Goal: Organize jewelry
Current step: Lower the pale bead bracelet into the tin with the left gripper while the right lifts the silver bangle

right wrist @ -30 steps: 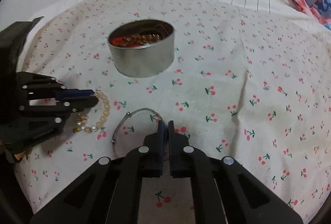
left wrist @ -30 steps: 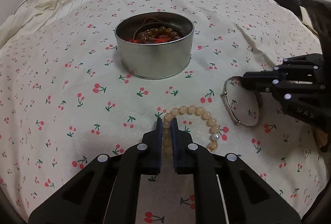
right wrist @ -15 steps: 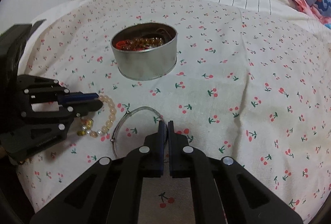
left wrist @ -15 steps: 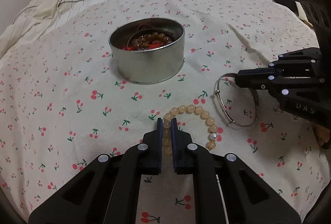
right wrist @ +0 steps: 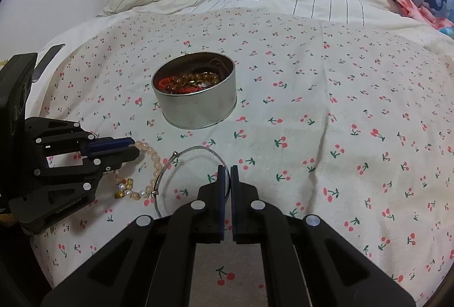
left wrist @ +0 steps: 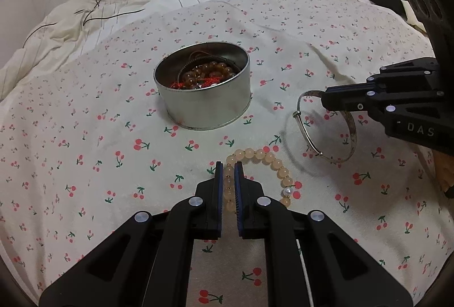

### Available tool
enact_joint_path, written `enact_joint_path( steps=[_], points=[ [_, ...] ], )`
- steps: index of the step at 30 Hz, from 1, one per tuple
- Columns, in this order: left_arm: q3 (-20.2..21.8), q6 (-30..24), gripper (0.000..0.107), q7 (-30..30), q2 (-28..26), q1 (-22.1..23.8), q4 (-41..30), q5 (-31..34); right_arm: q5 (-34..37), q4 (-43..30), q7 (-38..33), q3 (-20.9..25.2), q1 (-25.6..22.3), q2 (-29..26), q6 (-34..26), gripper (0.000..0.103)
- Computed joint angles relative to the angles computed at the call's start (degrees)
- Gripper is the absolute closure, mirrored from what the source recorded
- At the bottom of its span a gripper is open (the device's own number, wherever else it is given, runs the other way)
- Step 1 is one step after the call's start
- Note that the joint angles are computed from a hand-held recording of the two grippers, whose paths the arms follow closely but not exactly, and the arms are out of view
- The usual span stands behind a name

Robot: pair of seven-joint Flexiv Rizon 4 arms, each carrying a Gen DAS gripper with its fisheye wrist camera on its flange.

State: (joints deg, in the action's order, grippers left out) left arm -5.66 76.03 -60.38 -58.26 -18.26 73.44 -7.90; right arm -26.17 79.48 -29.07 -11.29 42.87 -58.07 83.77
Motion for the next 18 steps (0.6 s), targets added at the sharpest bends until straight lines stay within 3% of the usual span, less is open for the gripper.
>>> enact_joint_path(
  steps=[9, 18],
  points=[
    [-0.78, 1.94, 0.1, 0.7, 0.69, 0.45, 0.86, 0.19, 0.58, 1.18, 1.24, -2.1, 0.93, 0.52, 1.93, 0.099],
    [-7.89, 4.64, 0.1, 4.52, 3.05, 4.99, 3.1, -3.87, 2.87, 4.31, 4.32, -8.63, 4.33, 1.76, 6.27, 0.099]
  ],
)
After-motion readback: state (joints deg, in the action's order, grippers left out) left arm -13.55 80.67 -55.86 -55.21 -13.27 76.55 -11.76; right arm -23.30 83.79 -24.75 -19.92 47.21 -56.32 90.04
